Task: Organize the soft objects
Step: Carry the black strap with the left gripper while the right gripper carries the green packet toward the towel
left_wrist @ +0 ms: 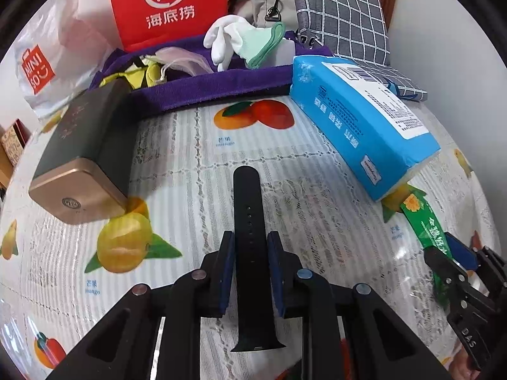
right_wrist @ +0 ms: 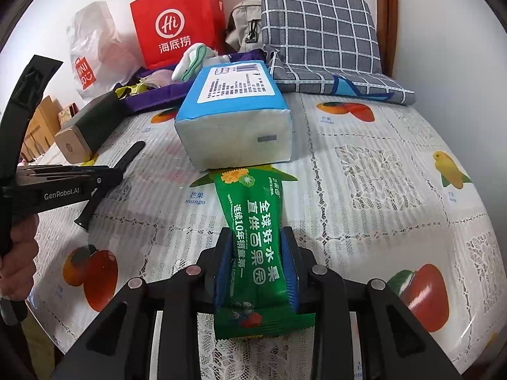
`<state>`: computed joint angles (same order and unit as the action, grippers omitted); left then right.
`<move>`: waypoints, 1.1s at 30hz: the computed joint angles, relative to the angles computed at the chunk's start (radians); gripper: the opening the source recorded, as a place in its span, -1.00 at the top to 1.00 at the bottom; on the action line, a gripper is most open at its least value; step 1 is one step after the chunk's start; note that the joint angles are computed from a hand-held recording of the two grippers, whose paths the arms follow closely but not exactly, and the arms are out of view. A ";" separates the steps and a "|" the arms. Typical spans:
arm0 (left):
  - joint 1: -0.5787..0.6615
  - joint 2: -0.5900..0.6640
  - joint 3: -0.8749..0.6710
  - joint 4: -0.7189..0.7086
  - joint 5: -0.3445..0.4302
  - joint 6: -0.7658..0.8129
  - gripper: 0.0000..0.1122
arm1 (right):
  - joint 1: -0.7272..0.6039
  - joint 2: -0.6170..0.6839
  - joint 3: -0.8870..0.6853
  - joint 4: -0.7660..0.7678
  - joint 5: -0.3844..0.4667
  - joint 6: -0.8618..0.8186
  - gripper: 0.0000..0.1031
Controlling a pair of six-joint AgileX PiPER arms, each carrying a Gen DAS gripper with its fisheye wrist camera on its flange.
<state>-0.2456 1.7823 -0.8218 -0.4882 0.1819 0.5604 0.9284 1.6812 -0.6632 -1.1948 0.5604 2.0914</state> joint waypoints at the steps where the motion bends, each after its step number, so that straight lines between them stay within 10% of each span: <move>1: 0.012 -0.003 -0.001 -0.058 0.023 0.058 0.65 | 0.002 0.000 -0.005 0.014 0.005 -0.012 0.42; 33: 0.327 -0.327 0.095 -0.252 0.314 0.292 0.65 | 0.115 -0.141 -0.246 0.300 0.260 -0.378 0.51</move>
<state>0.0813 1.4557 -0.7271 -0.7401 0.4964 0.8529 1.0437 1.5399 -0.9088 -0.8947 0.8200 1.7131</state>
